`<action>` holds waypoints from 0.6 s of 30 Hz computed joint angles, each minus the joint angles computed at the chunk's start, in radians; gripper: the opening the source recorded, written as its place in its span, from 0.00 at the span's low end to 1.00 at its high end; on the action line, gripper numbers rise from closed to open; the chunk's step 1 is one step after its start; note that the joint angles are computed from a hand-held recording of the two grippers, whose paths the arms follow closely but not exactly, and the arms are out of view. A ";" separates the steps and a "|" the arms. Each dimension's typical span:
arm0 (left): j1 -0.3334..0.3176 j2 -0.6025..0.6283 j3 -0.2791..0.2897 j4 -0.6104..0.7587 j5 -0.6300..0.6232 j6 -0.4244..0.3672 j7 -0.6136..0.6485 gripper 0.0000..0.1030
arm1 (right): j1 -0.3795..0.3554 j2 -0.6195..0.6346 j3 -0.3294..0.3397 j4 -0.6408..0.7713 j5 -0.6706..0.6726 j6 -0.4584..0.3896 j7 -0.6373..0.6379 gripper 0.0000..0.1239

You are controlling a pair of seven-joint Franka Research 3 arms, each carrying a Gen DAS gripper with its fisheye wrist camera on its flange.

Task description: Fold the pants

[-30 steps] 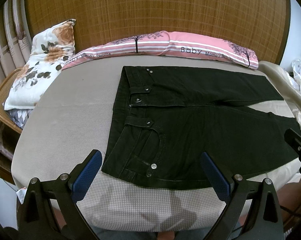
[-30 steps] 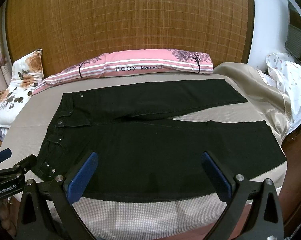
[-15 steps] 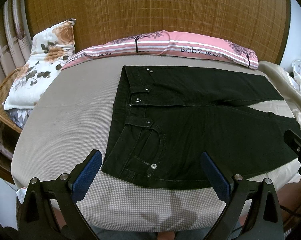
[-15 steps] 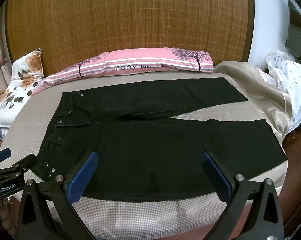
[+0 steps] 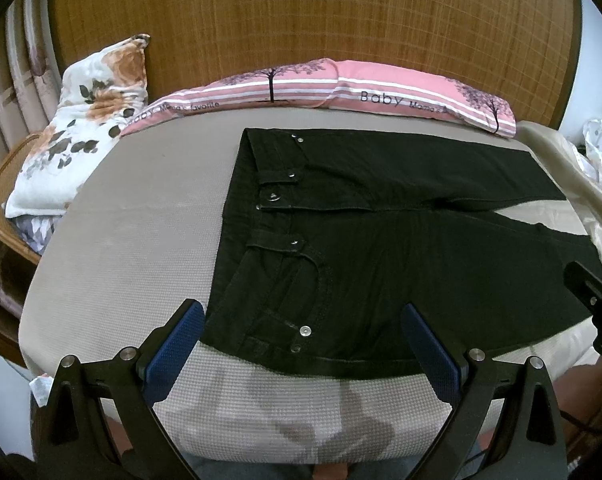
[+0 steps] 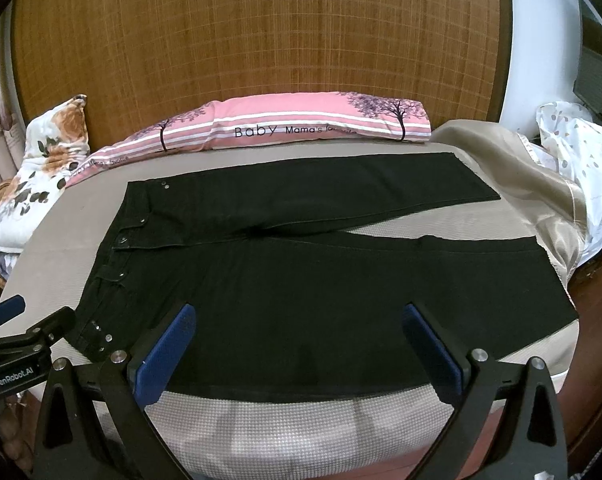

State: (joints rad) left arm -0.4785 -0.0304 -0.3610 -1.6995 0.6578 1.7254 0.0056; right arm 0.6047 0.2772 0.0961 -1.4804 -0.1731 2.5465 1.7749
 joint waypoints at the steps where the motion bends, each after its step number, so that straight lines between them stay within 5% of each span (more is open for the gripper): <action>1: 0.003 -0.007 0.003 -0.010 -0.004 0.013 -0.002 0.96 | -0.001 -0.001 0.000 -0.002 0.002 0.004 0.000 0.83; 12: 0.125 -0.150 0.061 -0.178 -0.075 0.239 -0.002 0.94 | -0.061 0.077 0.061 0.109 0.257 -0.012 -0.204 0.83; 18: 0.216 -0.193 0.118 -0.235 -0.164 0.368 0.072 0.78 | -0.036 0.220 0.033 0.348 0.289 -0.118 -0.210 0.83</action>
